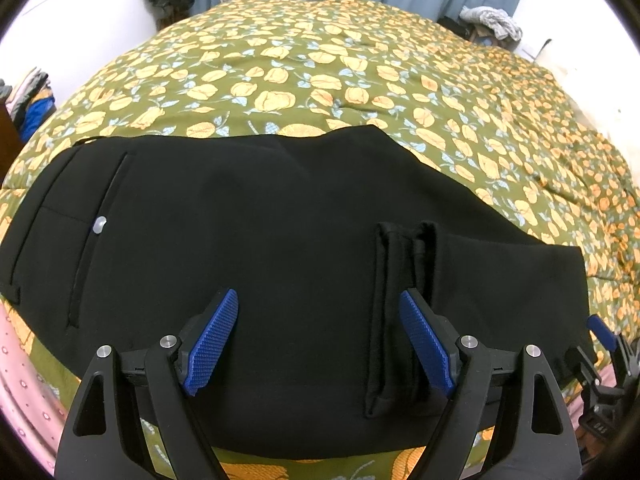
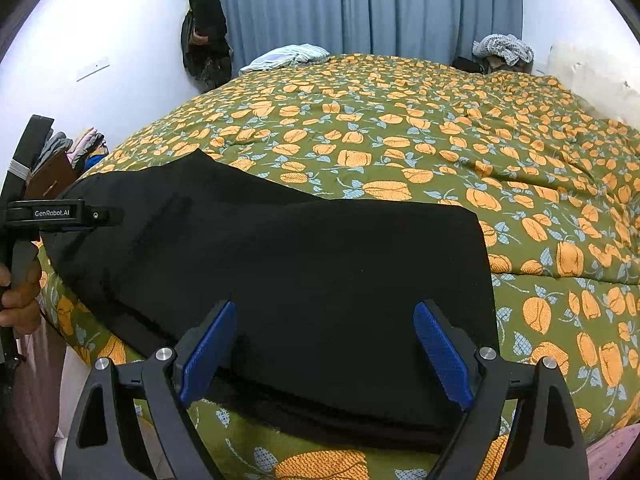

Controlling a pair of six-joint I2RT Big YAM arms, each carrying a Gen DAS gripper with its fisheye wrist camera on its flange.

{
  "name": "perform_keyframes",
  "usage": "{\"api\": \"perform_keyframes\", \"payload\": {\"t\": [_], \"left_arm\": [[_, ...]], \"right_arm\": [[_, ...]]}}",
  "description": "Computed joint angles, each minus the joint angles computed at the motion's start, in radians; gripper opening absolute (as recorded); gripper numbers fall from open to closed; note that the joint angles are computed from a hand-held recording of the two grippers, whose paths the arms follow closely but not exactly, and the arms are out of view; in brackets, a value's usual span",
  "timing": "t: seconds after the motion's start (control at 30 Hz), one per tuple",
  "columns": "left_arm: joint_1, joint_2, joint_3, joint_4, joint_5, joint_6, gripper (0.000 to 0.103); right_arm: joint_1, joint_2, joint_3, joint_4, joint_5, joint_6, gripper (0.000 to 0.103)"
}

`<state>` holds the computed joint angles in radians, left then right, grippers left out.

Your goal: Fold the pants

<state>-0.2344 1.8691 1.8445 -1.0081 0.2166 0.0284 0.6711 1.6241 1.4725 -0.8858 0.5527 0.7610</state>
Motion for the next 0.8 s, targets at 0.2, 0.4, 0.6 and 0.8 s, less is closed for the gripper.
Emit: {"api": "perform_keyframes", "payload": {"t": [0.2,0.4,0.6,0.8], "left_arm": [[0.000,0.000,0.000,-0.001,-0.004,-0.005,0.085],[0.000,0.002,0.005,-0.008,-0.006,-0.009,0.089],[0.002,0.005,0.010,-0.017,-0.007,-0.015,0.089],[0.006,0.004,0.012,-0.019,-0.007,-0.025,0.089]], "right_arm": [[-0.001,-0.001,-0.002,0.002,-0.001,0.000,0.090],[-0.003,-0.001,-0.005,0.006,0.001,0.010,0.090],[-0.004,-0.001,-0.005,0.004,0.007,0.022,0.090],[-0.004,-0.003,-0.004,0.004,0.009,0.020,0.090]]}}
